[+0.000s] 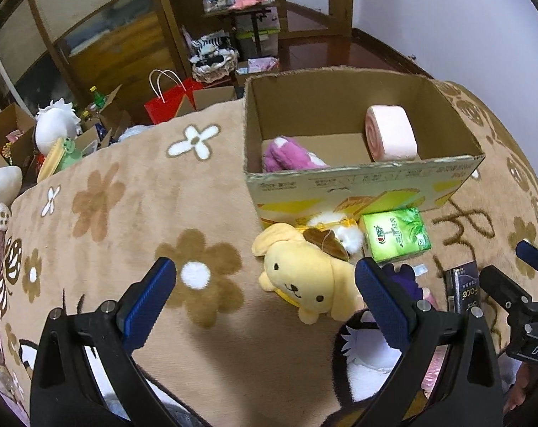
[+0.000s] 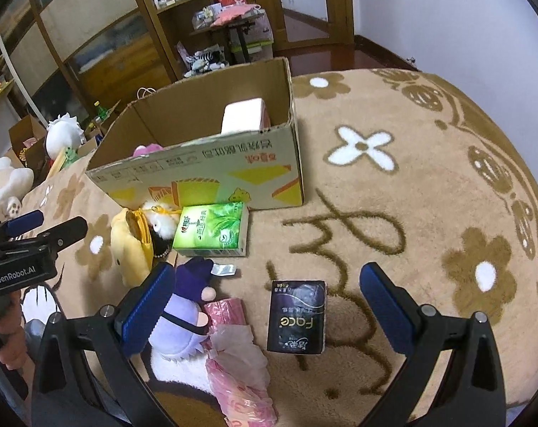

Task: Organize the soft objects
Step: 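Grasp the yellow puppy plush with the left gripper while the right gripper grasps the black Face tissue pack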

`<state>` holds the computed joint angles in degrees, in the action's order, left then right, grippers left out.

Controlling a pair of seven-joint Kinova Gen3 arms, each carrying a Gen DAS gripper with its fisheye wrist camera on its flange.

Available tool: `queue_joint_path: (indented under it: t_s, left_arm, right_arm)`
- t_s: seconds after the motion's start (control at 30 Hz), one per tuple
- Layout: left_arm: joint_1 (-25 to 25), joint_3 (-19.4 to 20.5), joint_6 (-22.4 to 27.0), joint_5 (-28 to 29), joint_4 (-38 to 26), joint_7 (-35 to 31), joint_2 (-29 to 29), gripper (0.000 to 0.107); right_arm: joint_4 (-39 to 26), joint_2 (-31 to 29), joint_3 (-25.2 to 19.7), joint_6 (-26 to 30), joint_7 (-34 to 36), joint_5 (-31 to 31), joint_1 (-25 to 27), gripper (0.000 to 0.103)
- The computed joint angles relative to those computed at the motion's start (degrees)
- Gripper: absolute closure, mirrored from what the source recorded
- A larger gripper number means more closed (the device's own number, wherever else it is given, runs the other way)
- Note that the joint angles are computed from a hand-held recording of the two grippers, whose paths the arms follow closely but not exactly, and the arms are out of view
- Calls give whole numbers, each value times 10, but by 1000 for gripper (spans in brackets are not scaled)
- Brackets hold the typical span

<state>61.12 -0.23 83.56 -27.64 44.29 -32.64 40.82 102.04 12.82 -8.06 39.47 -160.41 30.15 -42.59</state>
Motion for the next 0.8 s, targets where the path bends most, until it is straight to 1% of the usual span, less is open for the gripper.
queue_joint_path:
  t_s: [0.3, 0.47, 0.6, 0.73, 0.8]
  left_arm:
    - [-13, 4, 15, 26, -40, -36, 33, 8]
    - [-16, 1, 33, 39, -71, -60, 55, 8]
    - [-20, -2, 31, 52, -72, -62, 59, 8]
    - [-29, 1, 24, 67, -69, -62, 60, 8]
    - [-31, 2, 28, 72, -79, -67, 67, 8]
  right_arm:
    - [-15, 24, 2, 8, 39, -45, 12, 0]
    - [-21, 34, 6, 10, 59, -71, 19, 0]
    - [-27, 39, 10, 20, 67, -82, 19, 0]
    - [-26, 42, 10, 19, 77, -98, 25, 0]
    - [-29, 45, 10, 20, 84, -104, 27, 0]
